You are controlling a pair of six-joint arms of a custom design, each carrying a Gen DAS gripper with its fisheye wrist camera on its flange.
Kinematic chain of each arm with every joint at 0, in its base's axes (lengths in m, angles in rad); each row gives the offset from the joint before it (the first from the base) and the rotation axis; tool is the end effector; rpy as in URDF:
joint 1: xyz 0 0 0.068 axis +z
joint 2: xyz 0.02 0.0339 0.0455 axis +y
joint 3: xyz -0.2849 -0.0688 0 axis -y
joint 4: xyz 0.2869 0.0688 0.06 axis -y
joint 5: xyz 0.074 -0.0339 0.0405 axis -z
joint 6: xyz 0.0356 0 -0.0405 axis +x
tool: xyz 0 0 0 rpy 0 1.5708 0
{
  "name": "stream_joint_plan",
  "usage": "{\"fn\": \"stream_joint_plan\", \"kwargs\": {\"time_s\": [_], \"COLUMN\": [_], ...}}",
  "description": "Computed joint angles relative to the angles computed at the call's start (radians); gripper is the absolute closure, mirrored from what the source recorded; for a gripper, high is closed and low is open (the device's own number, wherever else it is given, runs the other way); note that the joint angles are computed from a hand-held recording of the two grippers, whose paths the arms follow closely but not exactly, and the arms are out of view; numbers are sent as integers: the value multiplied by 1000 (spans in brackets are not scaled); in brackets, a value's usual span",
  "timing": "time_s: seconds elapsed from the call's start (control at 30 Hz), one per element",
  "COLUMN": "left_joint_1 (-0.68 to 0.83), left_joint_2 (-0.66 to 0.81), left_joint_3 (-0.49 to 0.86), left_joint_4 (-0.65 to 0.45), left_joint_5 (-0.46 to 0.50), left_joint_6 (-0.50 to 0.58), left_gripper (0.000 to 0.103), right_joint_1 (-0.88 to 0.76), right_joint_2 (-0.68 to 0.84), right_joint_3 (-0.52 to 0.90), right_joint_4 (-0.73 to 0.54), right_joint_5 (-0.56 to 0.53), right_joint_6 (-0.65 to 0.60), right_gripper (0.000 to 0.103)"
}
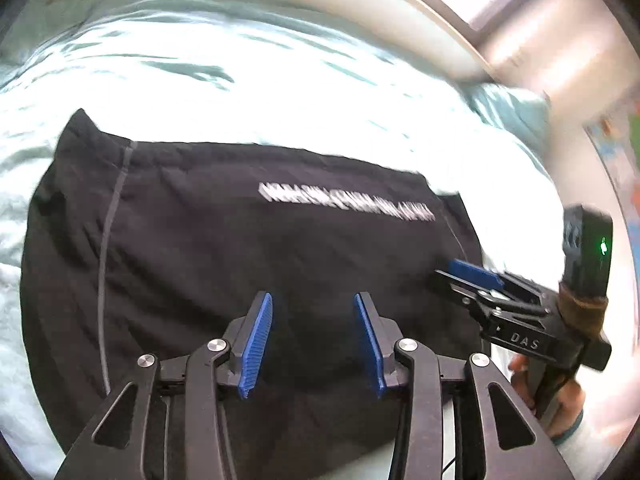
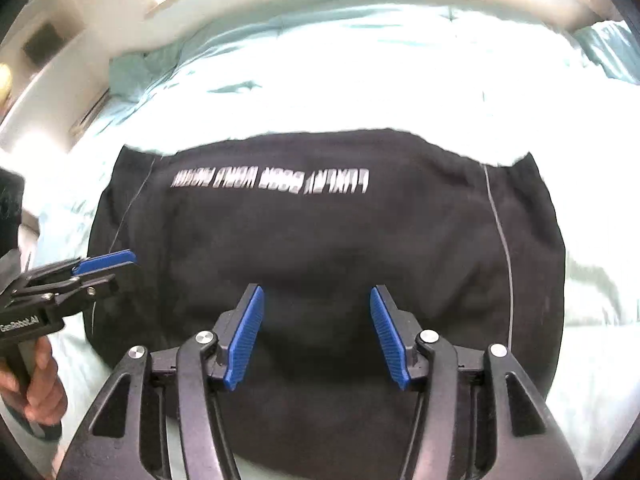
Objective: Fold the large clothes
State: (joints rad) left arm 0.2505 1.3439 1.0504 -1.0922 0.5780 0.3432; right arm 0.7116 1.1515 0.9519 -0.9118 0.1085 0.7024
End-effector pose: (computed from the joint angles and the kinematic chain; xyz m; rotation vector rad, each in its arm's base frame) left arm 0.2635 0.0473 0.2635 0.2007 2.7088 -0.6983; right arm 0.1885 0.1575 0.2776 0.0219 2.7077 0.2994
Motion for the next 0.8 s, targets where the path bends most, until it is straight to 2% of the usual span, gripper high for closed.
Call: {"fn": "stream_joint_plan", "kwargs": {"time_s": [0.07,0.17,0.2,0.3,0.37,0.43,0.53,0.63,0.7,0.73,0.8], "left_joint_1": [-28,-25,-23,-42,-42,-36,-3,85,139,157,169], "left_joint_2": [74,220,239,229,196,155,73,-7,-23,-36,-54], "left_joint_3": [6,32,40,46,36,27,11,-12,-46,-80,-150], "left_joint_4": [68,91,92,99,90,54,-53,-224,-316,-324,-269], "left_joint_5": [-57,-54,-61,-94,-90,-82,-57,-15,-23,-39,-62], "left_joint_6": [-83,-137,-144,-150,-125,-78,64,301,432,461,425], "left_gripper": [59,61,65,67,67,67,67,65,58,58,59], "right_joint_1": [-75,-201,-227,-227,-207,-201,-167,-77,7,56,115], "right_joint_2": [58,236,269,312,277,208,32,-92,-169,-177,-148], "right_joint_3": [3,22,19,37,36,14,-47,-75,-114,-125,-152], "right_joint_4": [69,126,137,141,128,116,55,-18,-47,-61,-121], "right_joint_5": [-39,-171,-203,-187,-158,-154,-145,-111,-92,-75,-50], "right_joint_6": [-31,-69,-78,-90,-101,-93,-85,-25,53,92,156], "right_gripper": [45,46,46,46,46,45,45,44,44,44,44]}}
